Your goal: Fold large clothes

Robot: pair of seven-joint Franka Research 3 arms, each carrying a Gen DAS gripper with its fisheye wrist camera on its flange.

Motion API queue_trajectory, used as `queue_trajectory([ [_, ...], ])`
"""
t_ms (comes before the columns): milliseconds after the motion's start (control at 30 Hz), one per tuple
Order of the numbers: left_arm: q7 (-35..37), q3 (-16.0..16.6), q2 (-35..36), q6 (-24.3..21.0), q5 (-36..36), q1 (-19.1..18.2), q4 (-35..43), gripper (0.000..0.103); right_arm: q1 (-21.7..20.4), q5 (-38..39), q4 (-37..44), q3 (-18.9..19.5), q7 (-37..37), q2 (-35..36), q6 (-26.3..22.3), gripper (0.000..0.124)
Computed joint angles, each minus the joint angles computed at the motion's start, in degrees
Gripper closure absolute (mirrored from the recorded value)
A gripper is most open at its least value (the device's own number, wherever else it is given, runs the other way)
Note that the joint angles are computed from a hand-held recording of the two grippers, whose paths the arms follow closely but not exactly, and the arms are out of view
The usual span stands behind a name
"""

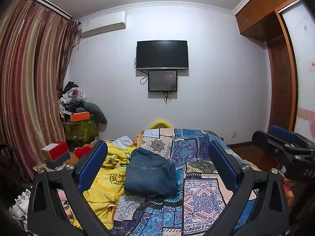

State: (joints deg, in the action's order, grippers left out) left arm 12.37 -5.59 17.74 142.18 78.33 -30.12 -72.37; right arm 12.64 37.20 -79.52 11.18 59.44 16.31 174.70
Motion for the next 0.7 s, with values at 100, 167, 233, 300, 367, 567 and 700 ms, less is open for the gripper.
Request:
queue_trajectory([
  [100,0.29,-0.01,0.28,0.19,-0.36,0.05,0.39,0.001,0.15,-0.39,-0.21,-0.26,0.46,-0.06,0.24,0.021],
  [167,0.38,0.07,0.3,0.21,-0.46,-0.01,0.44,0.001,0.16,-0.54,-0.12,-0.34,0.77,-0.07,0.13,0.021],
  [233,0.3,0.14,0.31,0.23,-0.48,-0.07,0.44,0.001,0.18,-0.69,-0.28,-0.33,0.86,-0.09,0.31,0.021],
  [300,0.28,0.16,0.43,0.43,-0.67,-0.02,0.54,0.001,0.1,-0.72,-0.45,-0.29,0.87,-0.24,0.35,0.021],
  [367,0.28,0.23,0.45,0.79,-0.97,0.14,0.55,0.001,0.07,-0.75,-0.48,-0.24,0.86,-0.24,0.39,0.021],
  [567,0.56,0.49,1.07,1.59,-1.87,0.15,1.22,0.001,0.64,-2.36,-0.19,-1.09,2.52,0.04,0.38,0.021],
  [700,0.6,0.57,1.02,2.27,-2.28,0.21,1.06,0.001,0.25,-2.49,-0.02,-0.72,2.57,0.15,0.21,0.021],
])
